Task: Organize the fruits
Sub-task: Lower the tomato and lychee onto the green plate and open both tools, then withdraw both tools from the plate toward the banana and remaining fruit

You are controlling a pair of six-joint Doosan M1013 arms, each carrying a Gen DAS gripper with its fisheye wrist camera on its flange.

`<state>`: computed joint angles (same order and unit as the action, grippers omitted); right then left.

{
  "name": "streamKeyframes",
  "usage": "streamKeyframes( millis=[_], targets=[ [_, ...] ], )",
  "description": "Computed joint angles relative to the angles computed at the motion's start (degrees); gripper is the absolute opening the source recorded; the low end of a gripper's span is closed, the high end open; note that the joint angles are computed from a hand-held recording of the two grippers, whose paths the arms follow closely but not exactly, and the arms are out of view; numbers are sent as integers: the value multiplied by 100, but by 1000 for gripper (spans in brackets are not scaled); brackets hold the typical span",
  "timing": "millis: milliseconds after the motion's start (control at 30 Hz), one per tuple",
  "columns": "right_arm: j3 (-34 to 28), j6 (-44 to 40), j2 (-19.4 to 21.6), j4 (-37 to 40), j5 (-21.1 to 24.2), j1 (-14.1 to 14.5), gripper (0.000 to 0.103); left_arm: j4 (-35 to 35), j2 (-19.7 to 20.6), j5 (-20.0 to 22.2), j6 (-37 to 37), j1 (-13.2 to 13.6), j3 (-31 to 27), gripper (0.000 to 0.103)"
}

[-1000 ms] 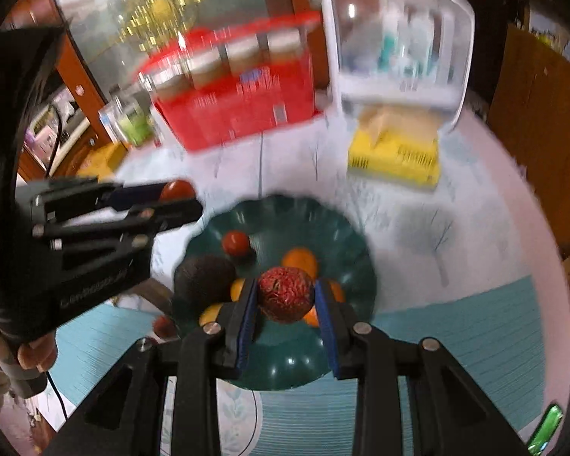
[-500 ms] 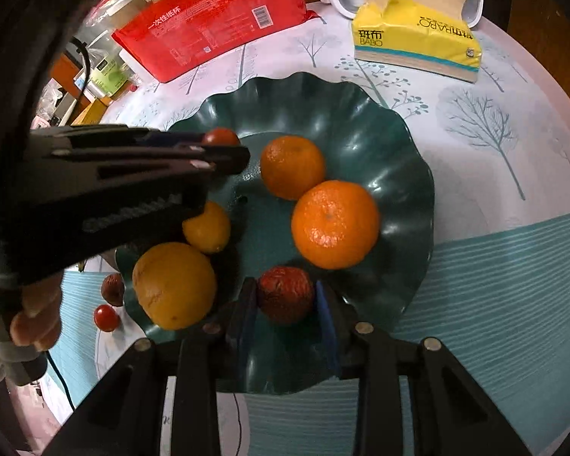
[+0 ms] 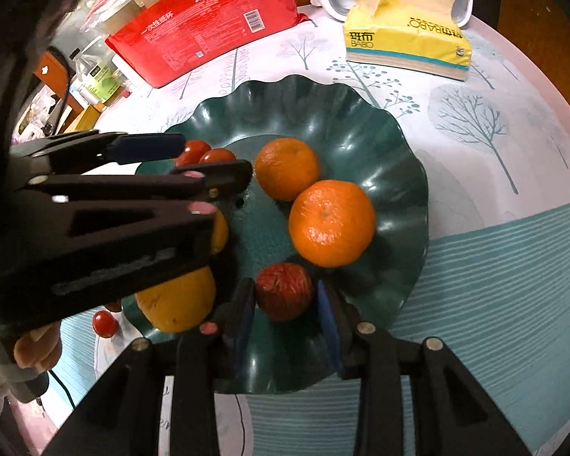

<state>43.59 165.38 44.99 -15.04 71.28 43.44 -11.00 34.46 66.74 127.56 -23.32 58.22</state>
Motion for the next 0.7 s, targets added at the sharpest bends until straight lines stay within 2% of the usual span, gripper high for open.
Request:
streamKeyframes(
  millis=[300,467,700],
  targets=[
    [-229,18,25,-151,263,94,34,-361,-245,31,-97,198,41,64],
    [-490,23,72,-335,548,196,34,-565,-481,-67,11,341,192,70],
    [-974,26,186,-629,984,353,34,-802,-780,-100,94,596,337,72]
  ],
)
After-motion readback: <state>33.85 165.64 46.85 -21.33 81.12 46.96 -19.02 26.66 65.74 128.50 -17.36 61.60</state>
